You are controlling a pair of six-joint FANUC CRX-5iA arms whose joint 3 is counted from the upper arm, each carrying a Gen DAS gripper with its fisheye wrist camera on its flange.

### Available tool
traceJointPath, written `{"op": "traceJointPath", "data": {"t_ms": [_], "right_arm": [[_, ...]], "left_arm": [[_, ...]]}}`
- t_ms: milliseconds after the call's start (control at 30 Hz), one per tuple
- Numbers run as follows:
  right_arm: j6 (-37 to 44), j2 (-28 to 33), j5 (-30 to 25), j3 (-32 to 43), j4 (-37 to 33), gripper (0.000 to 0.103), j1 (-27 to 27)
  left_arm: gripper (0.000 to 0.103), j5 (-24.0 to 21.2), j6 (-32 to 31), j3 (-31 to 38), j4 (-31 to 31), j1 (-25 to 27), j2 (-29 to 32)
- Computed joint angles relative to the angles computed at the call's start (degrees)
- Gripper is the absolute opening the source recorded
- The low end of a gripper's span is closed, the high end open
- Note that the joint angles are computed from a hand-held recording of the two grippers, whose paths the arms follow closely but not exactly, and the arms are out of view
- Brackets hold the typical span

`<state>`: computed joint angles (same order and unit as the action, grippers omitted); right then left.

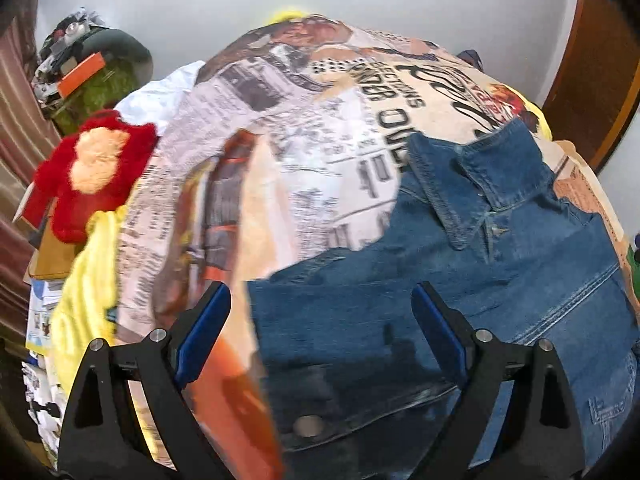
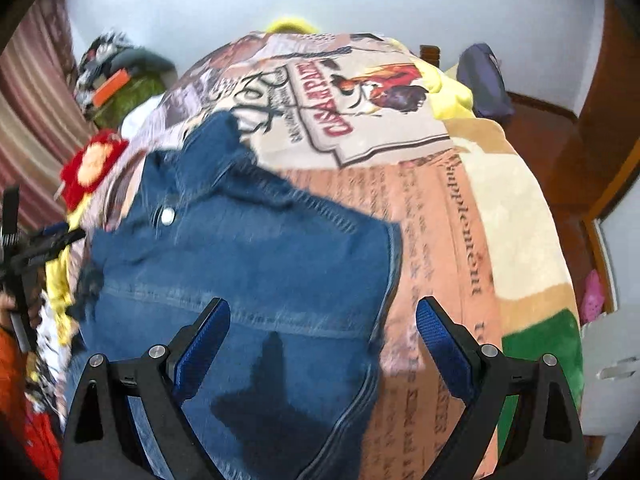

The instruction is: Fold large clothes

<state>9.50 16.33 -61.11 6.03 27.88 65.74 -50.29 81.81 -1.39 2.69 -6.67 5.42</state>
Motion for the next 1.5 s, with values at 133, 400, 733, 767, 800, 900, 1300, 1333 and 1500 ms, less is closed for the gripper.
{"op": "traceJointPath", "data": {"t_ms": [133, 400, 733, 767, 800, 900, 1300, 1333, 1500], "right_arm": [[-0.55, 0.28, 1.28, -0.1, -3.03, 0.092, -2.85], [-1.42, 0.43, 10.54, -3.27, -11.62, 0.068, -7.23], [1.32, 5.27, 7.17, 2.1, -10.67, 0.014, -7.96], [1.74, 5.62, 6.62, 2.73, -10.33, 0.013, -7.87], [2.24, 6.09, 5.63, 3.66, -9.8, 0.01, -7.74], [4.16, 7.44, 2.47, 7.42, -8.27, 0.009, -7.62], [14.99, 15.56, -4.15, 23.33, 0.77, 0.008, -8.6], [16.0, 16.56, -4.51, 25.0, 1.02, 0.008, -8.87], [16.96, 20.64, -5.35, 29.8, 3.28, 0.008, -9.57]], "left_arm": [[0.092, -1.36, -2.03, -0.45, 1.72, 3.37, 1.01], [0.069, -3.55, -8.15, -6.95, 20.53, 10.82, 7.01], [0.018, -1.7, -9.5, -5.86, 27.25, 9.88, 11.73], [0.018, -0.59, -8.09, -5.24, 24.8, 8.95, 11.39], [0.013, -0.11, -7.35, -4.8, 22.82, 8.45, 10.94], [0.008, 1.98, -4.3, -2.49, 13.01, 5.1, 8.55], [0.008, 7.99, -8.32, -1.43, 10.36, 4.88, 1.07], [0.008, 7.66, -7.31, -0.47, 9.62, 4.89, 1.75], [0.008, 5.52, -4.38, 3.08, 6.36, 5.45, 5.85]]}}
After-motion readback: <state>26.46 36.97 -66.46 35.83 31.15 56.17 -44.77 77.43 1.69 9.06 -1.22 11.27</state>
